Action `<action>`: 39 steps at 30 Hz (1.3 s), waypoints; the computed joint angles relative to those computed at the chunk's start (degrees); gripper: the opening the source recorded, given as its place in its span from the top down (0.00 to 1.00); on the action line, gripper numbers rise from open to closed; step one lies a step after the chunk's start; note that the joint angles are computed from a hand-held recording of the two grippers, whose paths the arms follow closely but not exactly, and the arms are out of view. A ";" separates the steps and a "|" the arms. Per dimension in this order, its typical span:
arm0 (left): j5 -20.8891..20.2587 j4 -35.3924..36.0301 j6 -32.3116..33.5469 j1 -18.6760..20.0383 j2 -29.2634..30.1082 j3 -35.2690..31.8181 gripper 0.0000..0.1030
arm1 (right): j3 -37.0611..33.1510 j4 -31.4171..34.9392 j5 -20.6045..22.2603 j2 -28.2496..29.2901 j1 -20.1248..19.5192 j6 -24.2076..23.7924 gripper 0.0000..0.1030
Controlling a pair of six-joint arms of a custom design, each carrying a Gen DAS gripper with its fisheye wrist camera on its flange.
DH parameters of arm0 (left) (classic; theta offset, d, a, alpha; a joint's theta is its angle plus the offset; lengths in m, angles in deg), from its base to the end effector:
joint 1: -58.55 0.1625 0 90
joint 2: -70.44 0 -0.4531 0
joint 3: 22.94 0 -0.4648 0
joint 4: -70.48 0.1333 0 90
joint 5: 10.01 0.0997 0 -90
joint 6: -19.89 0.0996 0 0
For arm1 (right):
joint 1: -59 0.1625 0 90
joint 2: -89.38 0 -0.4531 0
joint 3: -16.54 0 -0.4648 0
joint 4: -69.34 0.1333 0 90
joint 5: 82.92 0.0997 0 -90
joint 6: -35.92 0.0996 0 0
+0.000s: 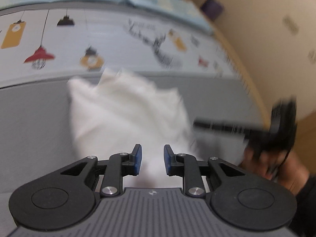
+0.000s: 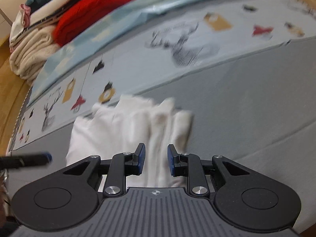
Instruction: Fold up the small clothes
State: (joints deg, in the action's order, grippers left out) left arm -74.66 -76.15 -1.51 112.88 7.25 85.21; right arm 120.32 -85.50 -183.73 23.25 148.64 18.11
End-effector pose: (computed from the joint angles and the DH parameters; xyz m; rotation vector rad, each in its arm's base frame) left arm -0.2356 -0.6299 0.1705 0.2836 2.7835 -0.5516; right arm 0.1103 -0.6855 0.2515 0.3634 -2.7930 0.6303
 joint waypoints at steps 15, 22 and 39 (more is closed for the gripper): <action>5.87 4.46 0.54 0.00 -10.59 7.82 0.76 | -4.46 0.85 -10.54 8.70 3.52 3.57 0.67; 4.54 3.18 2.86 -0.07 -9.73 6.86 0.76 | -0.59 -8.86 -1.08 4.84 3.21 -1.04 0.93; 1.94 7.10 4.96 -0.40 -2.40 2.92 0.76 | 0.03 -3.12 -10.14 0.86 0.77 -0.74 0.64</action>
